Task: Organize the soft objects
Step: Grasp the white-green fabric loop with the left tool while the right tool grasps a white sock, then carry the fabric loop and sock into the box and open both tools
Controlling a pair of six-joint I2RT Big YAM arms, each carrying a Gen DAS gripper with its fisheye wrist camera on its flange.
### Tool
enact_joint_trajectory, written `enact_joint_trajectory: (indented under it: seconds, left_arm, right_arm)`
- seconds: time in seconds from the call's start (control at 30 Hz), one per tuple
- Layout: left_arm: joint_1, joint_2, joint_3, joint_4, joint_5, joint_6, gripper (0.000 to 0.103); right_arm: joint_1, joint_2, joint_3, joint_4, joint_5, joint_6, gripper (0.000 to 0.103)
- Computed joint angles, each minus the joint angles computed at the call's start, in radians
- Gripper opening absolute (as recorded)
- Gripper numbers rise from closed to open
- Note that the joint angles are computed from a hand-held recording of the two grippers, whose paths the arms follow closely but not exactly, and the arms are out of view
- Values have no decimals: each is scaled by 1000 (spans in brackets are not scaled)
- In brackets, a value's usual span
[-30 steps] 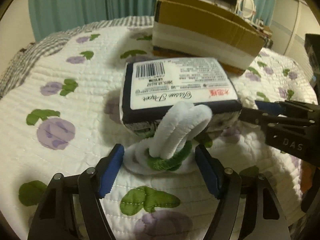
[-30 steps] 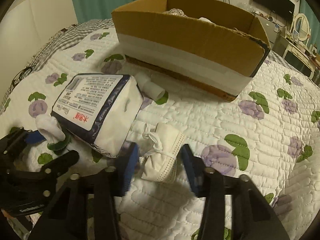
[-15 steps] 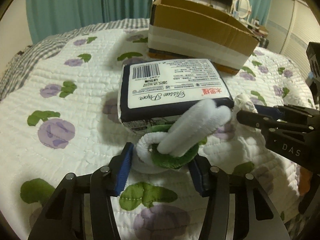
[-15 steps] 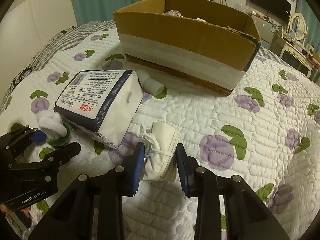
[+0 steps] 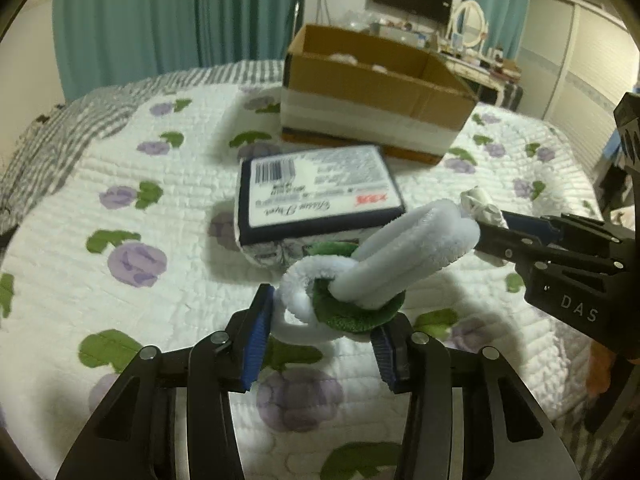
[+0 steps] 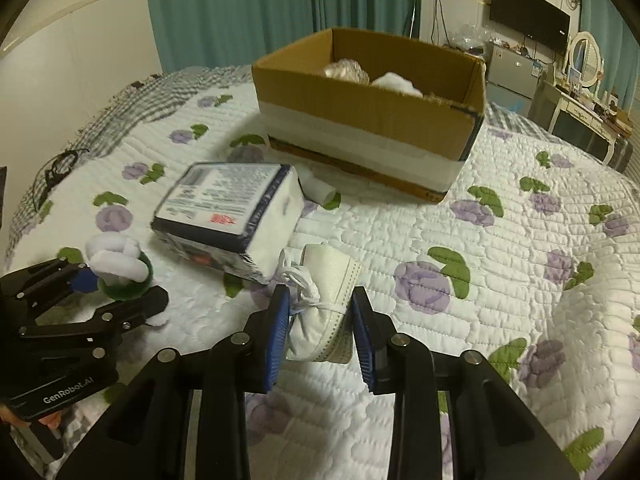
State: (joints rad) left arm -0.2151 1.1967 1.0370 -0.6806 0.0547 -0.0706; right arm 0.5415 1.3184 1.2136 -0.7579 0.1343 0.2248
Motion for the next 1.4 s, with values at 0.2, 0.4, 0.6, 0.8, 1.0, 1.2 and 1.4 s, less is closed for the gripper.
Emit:
enact_joint_trajectory:
  seconds: [0.2, 0.4, 0.6, 0.8, 1.0, 1.2, 1.4]
  left_arm:
    - [-17, -47, 30, -12, 0, 11, 45]
    - [-42, -76, 93, -29, -17, 30, 45]
    - [-62, -70, 188, -30, -20, 49, 45]
    - [-59, -14, 311, -29, 14, 66, 45]
    - [-61, 86, 471, -30, 25, 103, 45]
    - [-58, 244, 683, -67, 58, 109, 45]
    - [-75, 424, 891, -130, 27, 125, 45]
  right_arm:
    - [9, -58, 11, -15, 15, -3, 31]
    - [14, -114, 50, -34, 59, -17, 31]
    - [15, -148, 113, -46, 96, -40, 31]
    - [-3, -134, 224, -61, 134, -72, 31]
    - [-49, -71, 370, -75, 122, -125, 31]
    - [-111, 26, 520, -74, 81, -160, 31]
    - [-172, 175, 681, -74, 52, -173, 31]
